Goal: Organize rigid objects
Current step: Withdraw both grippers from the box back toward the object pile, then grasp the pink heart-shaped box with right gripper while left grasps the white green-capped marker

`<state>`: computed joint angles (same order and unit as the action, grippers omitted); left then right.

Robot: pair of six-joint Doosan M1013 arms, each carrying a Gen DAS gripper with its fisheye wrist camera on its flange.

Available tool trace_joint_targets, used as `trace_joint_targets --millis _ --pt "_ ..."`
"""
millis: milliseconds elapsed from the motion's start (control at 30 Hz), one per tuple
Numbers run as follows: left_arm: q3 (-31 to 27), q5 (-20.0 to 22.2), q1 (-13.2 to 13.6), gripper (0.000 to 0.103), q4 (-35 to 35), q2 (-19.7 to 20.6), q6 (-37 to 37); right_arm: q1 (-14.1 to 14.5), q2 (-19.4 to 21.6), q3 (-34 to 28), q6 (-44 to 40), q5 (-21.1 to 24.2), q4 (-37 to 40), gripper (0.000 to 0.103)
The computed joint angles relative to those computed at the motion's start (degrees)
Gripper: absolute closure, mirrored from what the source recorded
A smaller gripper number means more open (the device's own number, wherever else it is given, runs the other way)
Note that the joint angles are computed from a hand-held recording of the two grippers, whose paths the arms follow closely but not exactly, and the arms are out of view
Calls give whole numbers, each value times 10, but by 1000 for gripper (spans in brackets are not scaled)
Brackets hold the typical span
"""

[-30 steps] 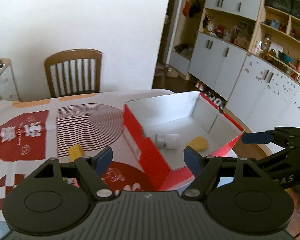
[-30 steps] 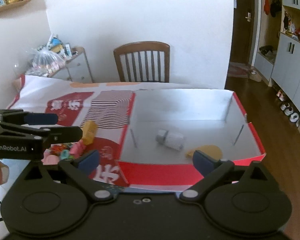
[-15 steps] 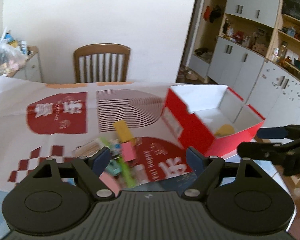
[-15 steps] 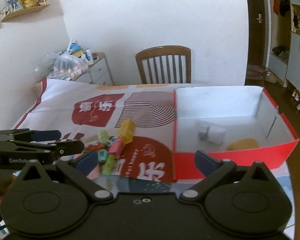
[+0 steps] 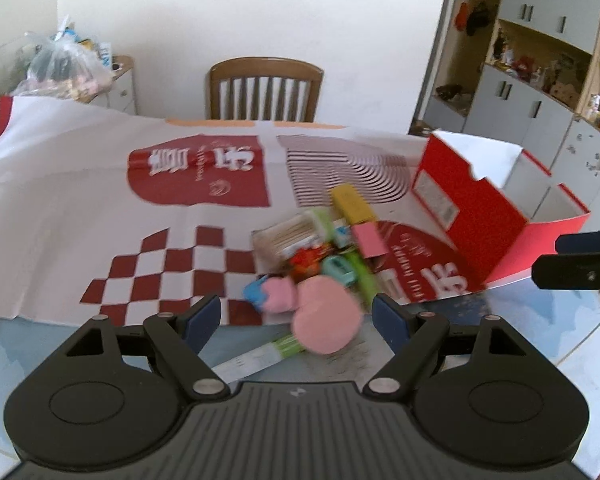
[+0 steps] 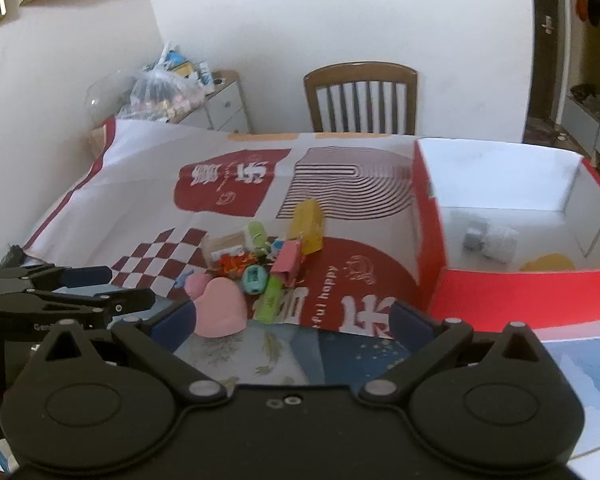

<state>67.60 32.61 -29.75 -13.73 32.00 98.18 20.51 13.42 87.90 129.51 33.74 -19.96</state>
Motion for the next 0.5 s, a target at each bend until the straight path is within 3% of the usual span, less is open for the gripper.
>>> trace_joint_targets --millis 233,500 --pt "9 3 13 20 -21 11 52 9 32 -29 -99 11 44 0" --pt "0 25 18 20 -34 27 76 11 65 -60 -130 31 74 1"
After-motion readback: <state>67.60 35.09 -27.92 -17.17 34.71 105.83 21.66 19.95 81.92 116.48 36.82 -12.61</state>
